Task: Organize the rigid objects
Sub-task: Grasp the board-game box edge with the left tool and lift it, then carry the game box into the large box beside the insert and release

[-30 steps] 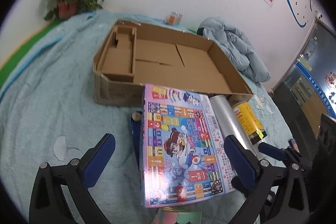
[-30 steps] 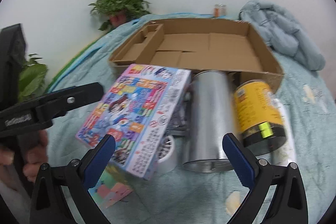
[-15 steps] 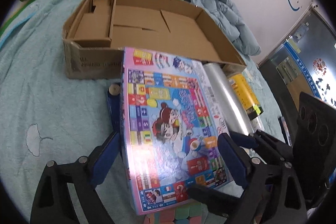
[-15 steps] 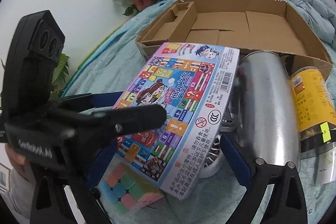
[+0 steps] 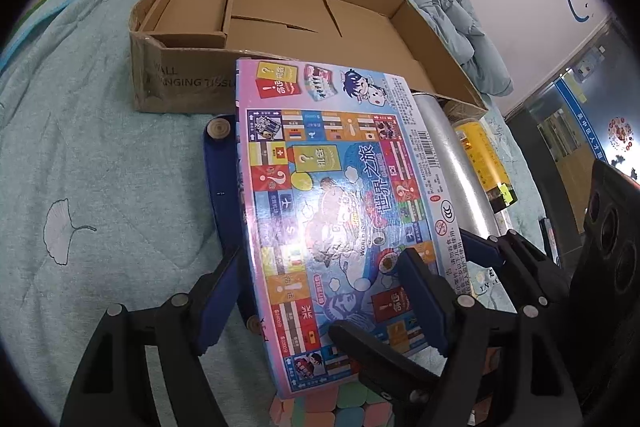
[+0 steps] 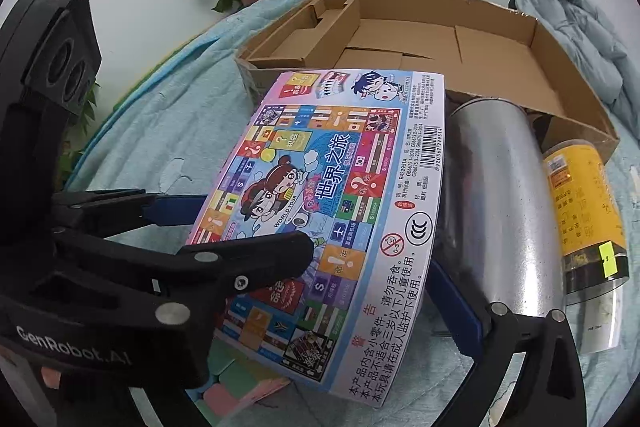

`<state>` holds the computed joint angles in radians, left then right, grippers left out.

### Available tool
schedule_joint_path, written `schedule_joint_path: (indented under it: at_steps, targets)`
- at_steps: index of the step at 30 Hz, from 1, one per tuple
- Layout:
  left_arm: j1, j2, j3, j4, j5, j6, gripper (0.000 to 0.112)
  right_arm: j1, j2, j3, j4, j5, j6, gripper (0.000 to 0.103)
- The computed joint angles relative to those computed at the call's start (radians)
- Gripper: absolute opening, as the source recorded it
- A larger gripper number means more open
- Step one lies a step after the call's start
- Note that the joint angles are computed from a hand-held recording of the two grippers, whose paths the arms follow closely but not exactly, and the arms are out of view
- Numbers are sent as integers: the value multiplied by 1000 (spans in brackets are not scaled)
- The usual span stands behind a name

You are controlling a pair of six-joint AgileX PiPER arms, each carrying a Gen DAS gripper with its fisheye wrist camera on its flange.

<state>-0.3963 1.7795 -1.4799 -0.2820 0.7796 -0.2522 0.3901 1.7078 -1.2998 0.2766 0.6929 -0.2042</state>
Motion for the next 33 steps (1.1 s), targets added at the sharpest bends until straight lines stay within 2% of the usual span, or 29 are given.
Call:
schedule_joint_path:
  at_steps: [8, 13, 19, 27, 33]
  targets:
    - [-12, -13, 21, 20, -24, -36, 77, 40, -12, 17, -94, -39, 80, 100]
    - [-50, -36, 25, 121, -38, -132, 76, 32, -42, 41, -94, -58, 89, 93]
    - [-133, -63, 4, 339, -38, -305, 76, 26, -100, 69, -115, -81, 96, 92]
    - [-175, -69, -85, 483, -14, -387, 76, -2, -176, 61, -108, -108, 83, 91]
    - [-183, -27, -228, 567, 34, -381, 76, -25, -161, -59, -105, -82, 63, 91]
